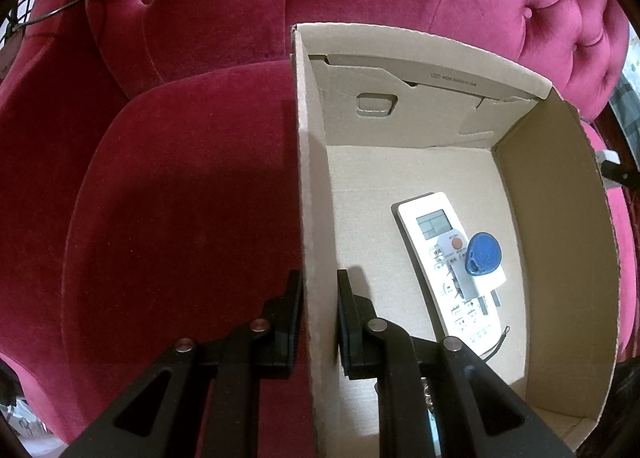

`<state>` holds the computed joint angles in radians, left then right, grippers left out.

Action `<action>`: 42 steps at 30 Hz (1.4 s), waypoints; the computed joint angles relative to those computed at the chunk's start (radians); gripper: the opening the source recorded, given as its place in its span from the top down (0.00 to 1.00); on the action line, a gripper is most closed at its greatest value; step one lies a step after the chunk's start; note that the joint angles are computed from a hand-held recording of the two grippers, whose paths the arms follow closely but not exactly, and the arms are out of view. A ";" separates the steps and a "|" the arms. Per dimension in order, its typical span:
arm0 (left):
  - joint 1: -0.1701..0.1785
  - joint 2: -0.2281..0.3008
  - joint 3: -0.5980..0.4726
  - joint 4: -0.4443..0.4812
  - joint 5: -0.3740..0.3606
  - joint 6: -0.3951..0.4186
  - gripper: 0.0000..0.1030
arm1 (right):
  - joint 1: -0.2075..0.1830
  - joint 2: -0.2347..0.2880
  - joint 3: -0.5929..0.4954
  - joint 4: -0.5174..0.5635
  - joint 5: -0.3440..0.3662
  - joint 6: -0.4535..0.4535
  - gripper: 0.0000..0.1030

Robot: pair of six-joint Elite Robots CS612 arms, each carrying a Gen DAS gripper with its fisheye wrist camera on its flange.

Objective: Organize rigid objects
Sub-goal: 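Carry the white plug charger into the box beside the keychain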

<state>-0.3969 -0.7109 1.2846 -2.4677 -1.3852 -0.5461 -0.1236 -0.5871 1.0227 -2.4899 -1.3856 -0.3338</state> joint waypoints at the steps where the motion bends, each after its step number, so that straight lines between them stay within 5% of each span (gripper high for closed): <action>1: 0.000 0.000 0.000 0.000 -0.001 -0.001 0.84 | 0.001 -0.008 0.009 -0.008 0.004 -0.004 0.47; 23: 0.001 -0.003 0.004 -0.006 -0.002 -0.004 0.84 | 0.046 -0.118 0.131 -0.047 0.104 -0.093 0.47; 42: 0.001 -0.002 0.002 -0.005 -0.002 -0.004 0.84 | 0.098 -0.147 0.211 0.003 0.157 -0.172 0.47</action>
